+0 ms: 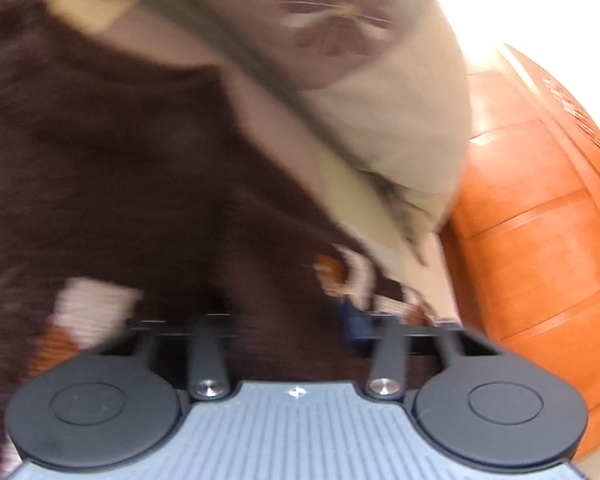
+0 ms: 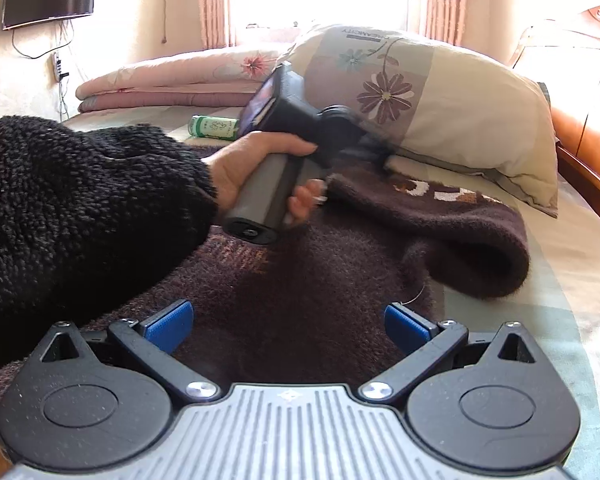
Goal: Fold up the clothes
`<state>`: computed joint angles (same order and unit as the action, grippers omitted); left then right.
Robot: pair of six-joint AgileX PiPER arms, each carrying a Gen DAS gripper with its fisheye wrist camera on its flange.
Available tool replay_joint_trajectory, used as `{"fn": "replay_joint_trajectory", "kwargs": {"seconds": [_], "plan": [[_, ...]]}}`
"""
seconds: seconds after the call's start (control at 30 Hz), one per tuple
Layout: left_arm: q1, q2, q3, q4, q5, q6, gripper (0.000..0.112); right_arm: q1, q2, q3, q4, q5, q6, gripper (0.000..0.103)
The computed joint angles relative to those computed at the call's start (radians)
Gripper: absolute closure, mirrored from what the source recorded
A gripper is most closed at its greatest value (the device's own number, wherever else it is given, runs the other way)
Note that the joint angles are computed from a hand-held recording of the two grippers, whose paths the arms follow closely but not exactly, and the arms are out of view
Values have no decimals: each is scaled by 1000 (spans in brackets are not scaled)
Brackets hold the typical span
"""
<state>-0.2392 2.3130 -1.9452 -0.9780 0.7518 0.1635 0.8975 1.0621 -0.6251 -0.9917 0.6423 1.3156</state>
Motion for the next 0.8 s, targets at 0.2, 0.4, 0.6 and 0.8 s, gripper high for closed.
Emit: {"fn": "replay_joint_trajectory", "kwargs": {"seconds": [0.2, 0.4, 0.6, 0.8], "plan": [[-8, -25, 63, -39, -62, 27, 101, -19, 3, 2, 6, -22, -8, 0], [-23, -78, 72, 38, -70, 12, 107, -38, 19, -3, 24, -34, -24, 0], [-18, -175, 105, 59, -67, 60, 107, -41, 24, -4, 25, -49, -22, 0], [-7, -249, 92, 167, -81, 44, 107, -49, 47, -13, 35, -52, -38, 0]]}}
